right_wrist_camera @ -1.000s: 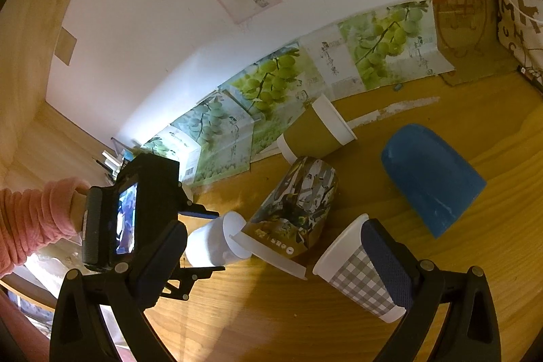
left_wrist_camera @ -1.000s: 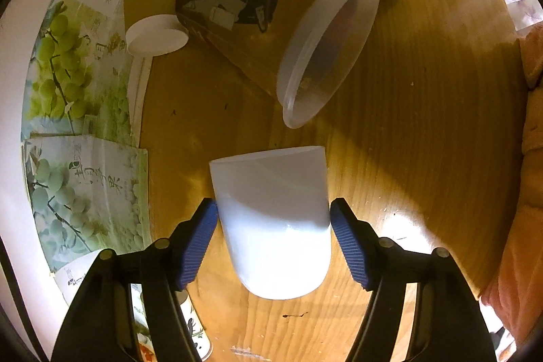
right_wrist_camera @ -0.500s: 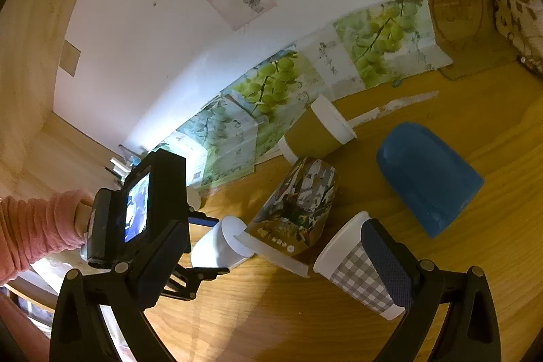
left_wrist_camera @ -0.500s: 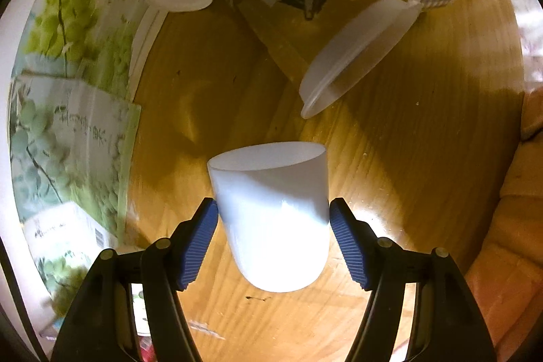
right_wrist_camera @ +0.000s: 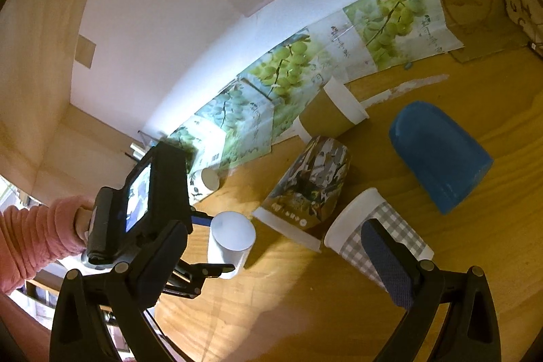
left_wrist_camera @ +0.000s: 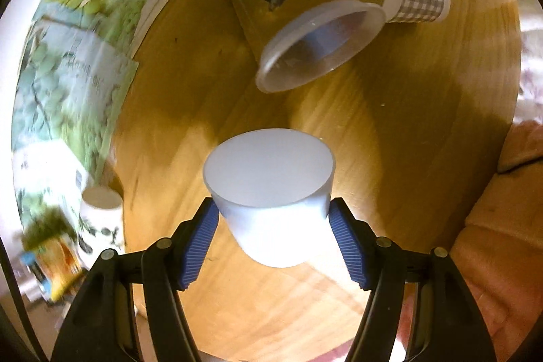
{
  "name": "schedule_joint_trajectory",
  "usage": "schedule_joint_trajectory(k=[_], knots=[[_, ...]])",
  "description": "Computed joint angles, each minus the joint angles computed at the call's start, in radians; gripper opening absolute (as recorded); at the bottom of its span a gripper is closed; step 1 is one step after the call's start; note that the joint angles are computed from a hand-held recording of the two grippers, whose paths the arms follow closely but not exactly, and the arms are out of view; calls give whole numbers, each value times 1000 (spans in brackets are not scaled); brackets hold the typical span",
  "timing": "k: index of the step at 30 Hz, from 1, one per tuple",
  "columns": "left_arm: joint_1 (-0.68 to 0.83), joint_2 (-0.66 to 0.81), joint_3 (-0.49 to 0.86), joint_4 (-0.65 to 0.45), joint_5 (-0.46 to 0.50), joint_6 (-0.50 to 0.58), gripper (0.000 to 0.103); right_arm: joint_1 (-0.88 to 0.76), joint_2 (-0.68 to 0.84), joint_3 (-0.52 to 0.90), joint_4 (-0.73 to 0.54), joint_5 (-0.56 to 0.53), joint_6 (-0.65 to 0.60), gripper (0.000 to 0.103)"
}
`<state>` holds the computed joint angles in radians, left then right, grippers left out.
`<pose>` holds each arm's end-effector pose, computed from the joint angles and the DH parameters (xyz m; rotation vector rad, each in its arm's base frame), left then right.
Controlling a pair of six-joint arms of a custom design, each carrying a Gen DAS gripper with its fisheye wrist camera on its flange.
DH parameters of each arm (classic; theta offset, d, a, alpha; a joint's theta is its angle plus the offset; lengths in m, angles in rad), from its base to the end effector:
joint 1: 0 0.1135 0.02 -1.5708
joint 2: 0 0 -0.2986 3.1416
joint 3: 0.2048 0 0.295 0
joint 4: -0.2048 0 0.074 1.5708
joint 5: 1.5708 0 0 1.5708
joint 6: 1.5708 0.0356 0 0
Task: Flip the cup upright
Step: 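Lift the white cup with the left gripper and rotate it rim-up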
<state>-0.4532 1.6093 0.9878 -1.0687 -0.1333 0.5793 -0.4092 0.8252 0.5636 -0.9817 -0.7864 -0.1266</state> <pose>0.2612 -0.1219 0.1840 -1.4954 -2.6103 -0.1891 0.1420 -0.0341 0.2223 0.1815 2.4866 0.8862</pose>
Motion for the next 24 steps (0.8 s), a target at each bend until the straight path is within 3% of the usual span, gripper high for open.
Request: schedule_joint_trajectory(k=[15,21,24], knots=[[-125,-273,-78,-148,34,-383,70,-161,-106,86,-358,4,-335,103],[-247,-373,-124,-121,13,-597,70,-216,-189,124,-471,42,-443,103],[-327,-413,-102,-191,8,-744,70,-291,-199,139,-562,41,-561,103]])
